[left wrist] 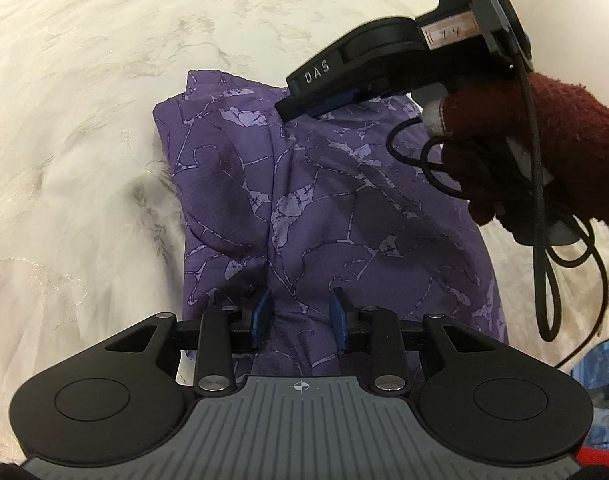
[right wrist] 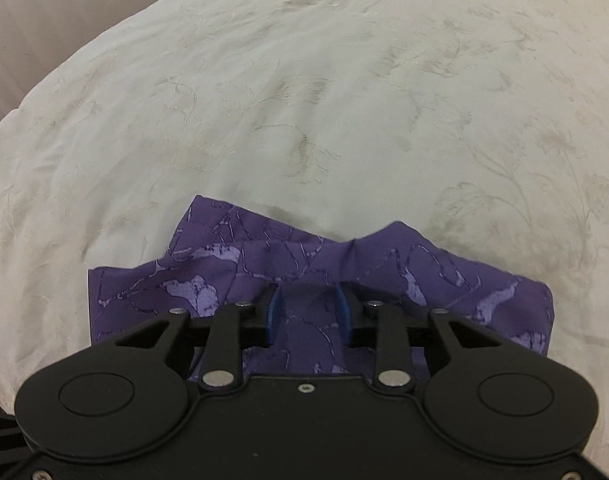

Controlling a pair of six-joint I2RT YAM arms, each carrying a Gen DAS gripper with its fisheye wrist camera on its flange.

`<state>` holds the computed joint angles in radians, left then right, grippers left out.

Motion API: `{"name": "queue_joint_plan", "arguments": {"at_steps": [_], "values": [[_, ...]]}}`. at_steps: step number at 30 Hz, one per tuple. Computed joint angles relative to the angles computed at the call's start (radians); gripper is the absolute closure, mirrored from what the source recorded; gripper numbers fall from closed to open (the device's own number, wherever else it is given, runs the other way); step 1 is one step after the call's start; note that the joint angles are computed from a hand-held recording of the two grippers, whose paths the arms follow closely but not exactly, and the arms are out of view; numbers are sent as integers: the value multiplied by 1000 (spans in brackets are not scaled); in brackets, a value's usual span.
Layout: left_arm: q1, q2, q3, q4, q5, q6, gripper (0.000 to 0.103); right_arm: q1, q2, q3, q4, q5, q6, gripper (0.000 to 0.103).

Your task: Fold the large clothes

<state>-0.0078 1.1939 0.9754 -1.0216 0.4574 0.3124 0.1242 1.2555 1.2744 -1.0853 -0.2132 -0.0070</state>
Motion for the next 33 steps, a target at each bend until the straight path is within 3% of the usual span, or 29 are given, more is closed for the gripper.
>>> {"name": "queue_joint_plan", "arguments": {"at_steps": [3, 5, 7, 16, 25, 27, 29, 31, 33], "values": [[-9, 2, 5, -2, -10, -3, 71, -23, -6, 10, -9, -24, -6, 52], [-15, 3, 13, -9, -18, -6, 71, -50, -21, 5, 4, -47, -5, 32], [-25, 9, 22, -13, -27, -10, 71, -101, -46, -5, 6, -114, -11, 19], [-62, 33, 55, -26, -56, -39, 70, -376, -233, -53, -88, -244, -88, 8], [-65, 55, 74, -31, -57, -29, 67, -800, -202, -107, -322, -393, -329, 1], [-39, 61, 76, -38, -14, 0, 55, -860, -185, -138, -365, -429, -369, 1], [19, 87, 92, -74, 114, 55, 12, -905, -174, -176, -400, -455, -398, 1], [48, 65, 97, -75, 172, 48, 2, -925, -167, -209, -415, -473, -406, 1], [82, 33, 105, -60, 195, 52, 1, -944, -162, -239, -427, -493, -413, 1]]}}
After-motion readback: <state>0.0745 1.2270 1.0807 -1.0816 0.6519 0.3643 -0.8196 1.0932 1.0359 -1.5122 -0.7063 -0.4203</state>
